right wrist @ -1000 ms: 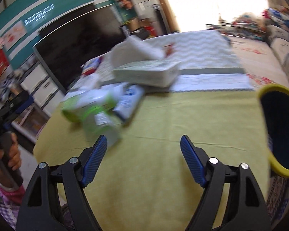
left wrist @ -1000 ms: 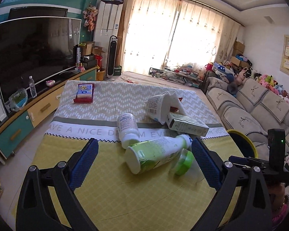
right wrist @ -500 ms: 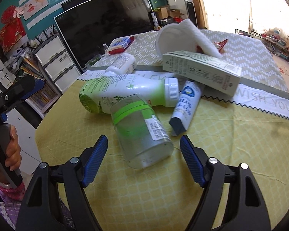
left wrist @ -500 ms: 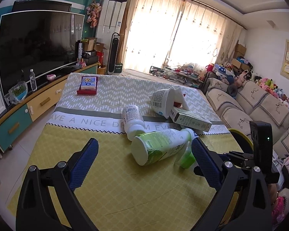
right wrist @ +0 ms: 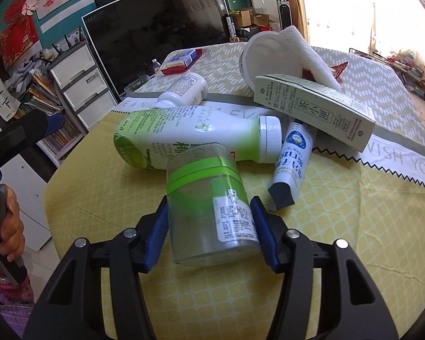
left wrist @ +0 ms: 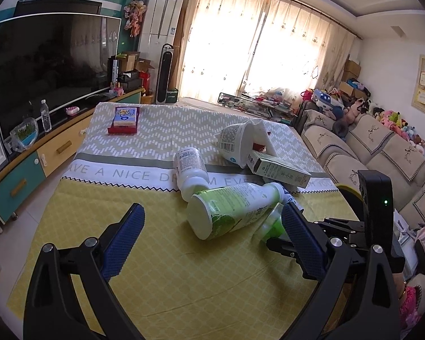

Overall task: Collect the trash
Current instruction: 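Grasp the green-capped plastic jar with the right gripper, then carry the plastic jar to the bin and release it with the right gripper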

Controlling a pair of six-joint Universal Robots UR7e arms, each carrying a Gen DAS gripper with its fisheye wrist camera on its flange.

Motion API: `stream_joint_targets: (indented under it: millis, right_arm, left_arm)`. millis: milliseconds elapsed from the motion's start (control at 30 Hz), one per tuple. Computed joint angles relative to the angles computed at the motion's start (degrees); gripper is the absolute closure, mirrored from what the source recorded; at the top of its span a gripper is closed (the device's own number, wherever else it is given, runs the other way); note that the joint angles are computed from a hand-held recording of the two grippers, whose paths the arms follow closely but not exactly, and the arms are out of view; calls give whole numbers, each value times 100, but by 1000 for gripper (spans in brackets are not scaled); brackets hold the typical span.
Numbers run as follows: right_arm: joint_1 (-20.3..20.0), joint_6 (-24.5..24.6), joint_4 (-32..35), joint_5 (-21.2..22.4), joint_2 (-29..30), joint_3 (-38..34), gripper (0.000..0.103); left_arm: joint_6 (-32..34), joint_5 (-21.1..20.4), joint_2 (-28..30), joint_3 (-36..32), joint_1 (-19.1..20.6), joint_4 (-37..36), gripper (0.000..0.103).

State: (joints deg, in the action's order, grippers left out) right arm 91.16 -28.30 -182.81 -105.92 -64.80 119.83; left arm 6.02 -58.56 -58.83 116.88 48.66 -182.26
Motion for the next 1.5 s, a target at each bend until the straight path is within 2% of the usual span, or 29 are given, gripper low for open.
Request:
stream_joint_targets:
  millis: [400, 800, 933, 1033, 1200, 1333, 1467, 1500]
  right_arm:
    - [-75, 86, -106, 315, -352, 374, 54]
    - [-338, 208, -559, 653, -1056, 803, 54]
    - [-625, 402, -993, 457, -1388, 924, 54]
    - [-1002, 696, -1287, 203, -1636, 950, 54]
    - [-1604, 1068, -1831, -590, -1764, 860, 54]
    - [-2077, 1269, -1831, -863, -1756, 693, 54]
    - [-2346, 1306, -1722, -1092, -1619, 430, 53]
    - [-2408, 1368, -1749, -1064, -1605, 402, 45]
  left_arm:
    - [3, 14, 33, 18, -41, 31, 7]
    - [51, 65, 144, -34, -154, 125, 7]
    - [88, 88, 210, -78, -202, 185, 7]
    - [53, 80, 286, -134, -211, 290, 7]
    - [33, 62, 432, -234, -227, 441, 7]
    - [22, 97, 554, -332, -272, 534, 7]
    - [-7, 122, 669, -457, -274, 646, 7]
    - [-15, 131, 699, -482, -270, 669, 7]
